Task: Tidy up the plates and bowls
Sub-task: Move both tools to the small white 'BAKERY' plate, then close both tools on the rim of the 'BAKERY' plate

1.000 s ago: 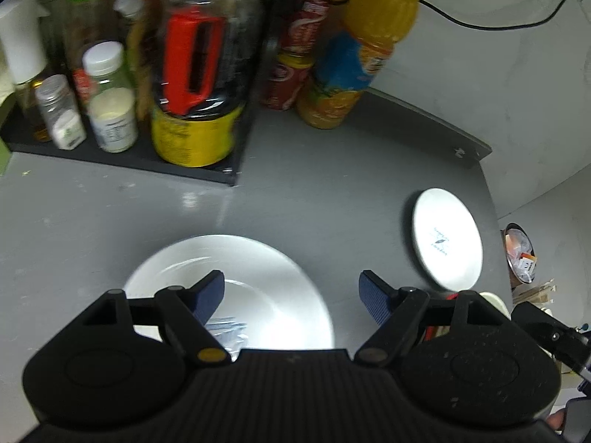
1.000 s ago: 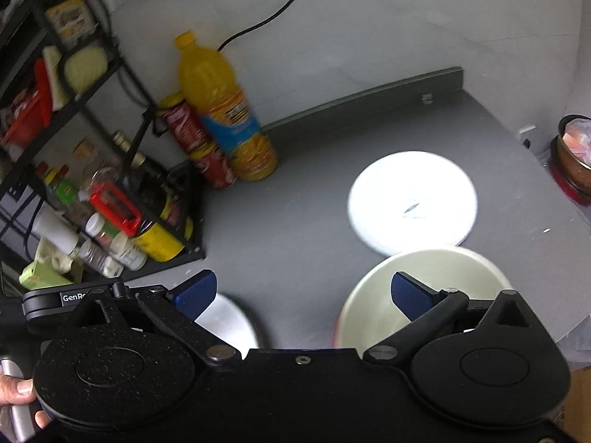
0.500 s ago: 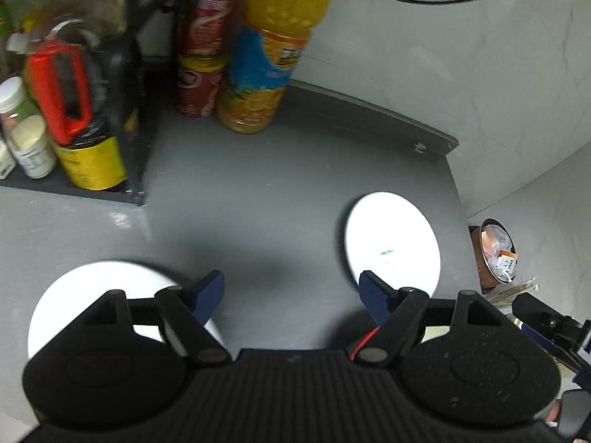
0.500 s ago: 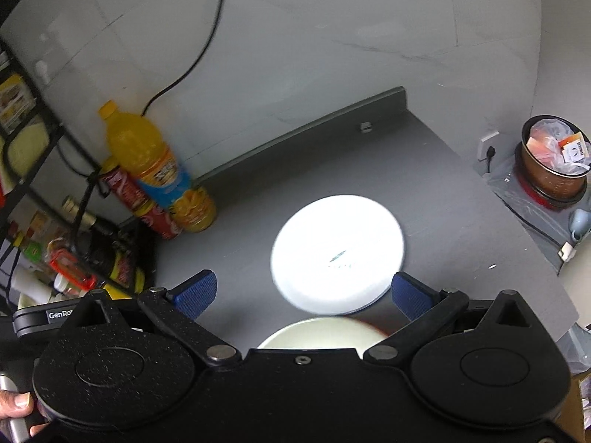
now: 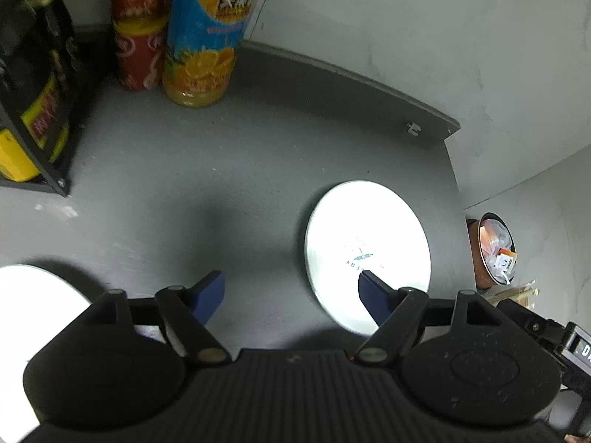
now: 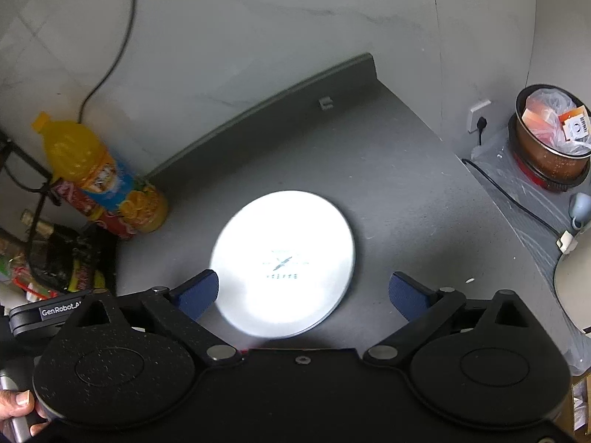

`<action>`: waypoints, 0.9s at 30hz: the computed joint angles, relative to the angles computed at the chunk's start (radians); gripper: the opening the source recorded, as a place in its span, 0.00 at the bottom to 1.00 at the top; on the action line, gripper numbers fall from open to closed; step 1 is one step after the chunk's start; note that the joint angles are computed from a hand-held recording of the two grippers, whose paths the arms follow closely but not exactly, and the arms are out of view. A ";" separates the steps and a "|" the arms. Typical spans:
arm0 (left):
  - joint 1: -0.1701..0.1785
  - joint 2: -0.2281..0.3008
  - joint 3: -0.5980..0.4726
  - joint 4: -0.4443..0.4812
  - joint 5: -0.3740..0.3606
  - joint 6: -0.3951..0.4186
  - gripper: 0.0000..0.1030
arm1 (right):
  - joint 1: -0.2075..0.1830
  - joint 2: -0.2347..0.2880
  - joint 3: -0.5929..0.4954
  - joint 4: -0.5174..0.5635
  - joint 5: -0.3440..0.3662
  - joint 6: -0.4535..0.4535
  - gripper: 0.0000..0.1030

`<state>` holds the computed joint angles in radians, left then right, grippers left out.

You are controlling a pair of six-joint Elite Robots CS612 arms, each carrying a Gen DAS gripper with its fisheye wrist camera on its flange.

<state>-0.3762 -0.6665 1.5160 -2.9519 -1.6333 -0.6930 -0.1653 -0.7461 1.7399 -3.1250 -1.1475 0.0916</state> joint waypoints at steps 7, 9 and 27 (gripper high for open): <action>0.005 0.056 -0.065 0.020 -0.010 -0.086 0.73 | -0.007 0.051 -0.090 0.130 -0.005 -0.072 0.89; 0.008 0.071 -0.080 0.025 -0.019 -0.110 0.72 | -0.007 0.065 -0.115 0.172 -0.009 -0.085 0.86; 0.021 0.159 -0.193 0.110 -0.088 -0.209 0.51 | -0.010 0.152 -0.254 0.424 0.046 -0.182 0.57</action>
